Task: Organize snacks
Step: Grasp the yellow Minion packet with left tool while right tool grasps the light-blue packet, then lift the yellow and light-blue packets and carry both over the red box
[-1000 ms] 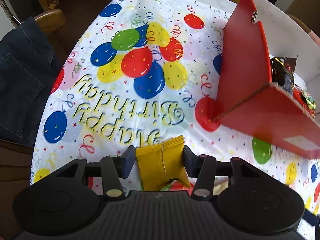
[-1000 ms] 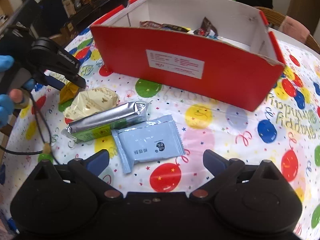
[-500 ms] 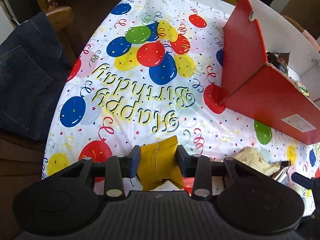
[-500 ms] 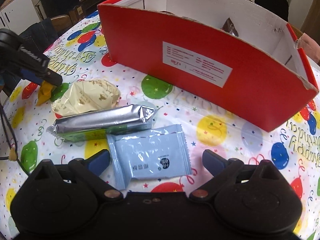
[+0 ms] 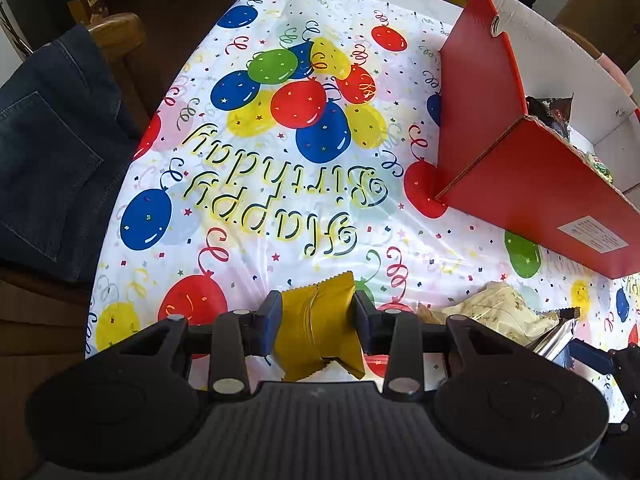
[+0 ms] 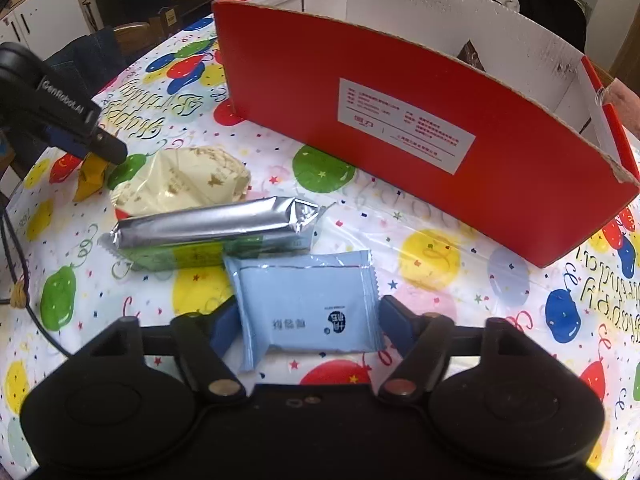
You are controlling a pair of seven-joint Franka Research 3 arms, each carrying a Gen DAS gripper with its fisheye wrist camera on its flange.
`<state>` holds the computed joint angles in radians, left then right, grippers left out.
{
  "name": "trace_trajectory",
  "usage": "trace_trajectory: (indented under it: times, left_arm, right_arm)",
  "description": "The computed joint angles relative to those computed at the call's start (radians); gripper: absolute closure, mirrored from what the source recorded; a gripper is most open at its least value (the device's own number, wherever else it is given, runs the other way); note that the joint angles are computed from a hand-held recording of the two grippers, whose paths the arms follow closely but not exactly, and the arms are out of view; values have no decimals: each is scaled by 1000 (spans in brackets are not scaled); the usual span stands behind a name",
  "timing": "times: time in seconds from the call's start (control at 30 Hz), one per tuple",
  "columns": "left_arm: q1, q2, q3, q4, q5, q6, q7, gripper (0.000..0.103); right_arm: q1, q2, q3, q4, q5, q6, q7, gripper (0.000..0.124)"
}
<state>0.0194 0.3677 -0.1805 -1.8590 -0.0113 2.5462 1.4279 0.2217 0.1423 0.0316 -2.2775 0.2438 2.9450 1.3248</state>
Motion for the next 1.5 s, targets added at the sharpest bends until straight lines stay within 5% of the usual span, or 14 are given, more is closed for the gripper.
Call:
trace_trajectory:
  times: [0.23,0.93,1.07,1.5]
  left_arm:
    - [17,-14,-13,-19,-37,6,36,66]
    - [92,-128,-21,-143,-354,27,194,83]
    - [98,-147,-8,-158,-398,19,203,91]
    - [92,-212,10,-203,-492,27,278,92]
  right_arm:
    - [-30,-39,35,-27,133,5,-106,81]
    - [-6,-190,-4,-127,552,21,-307,85]
    - [9,-214,-15,-131,599,25,-329,85]
    - [33,-245,-32,-111,639,37,-370,85]
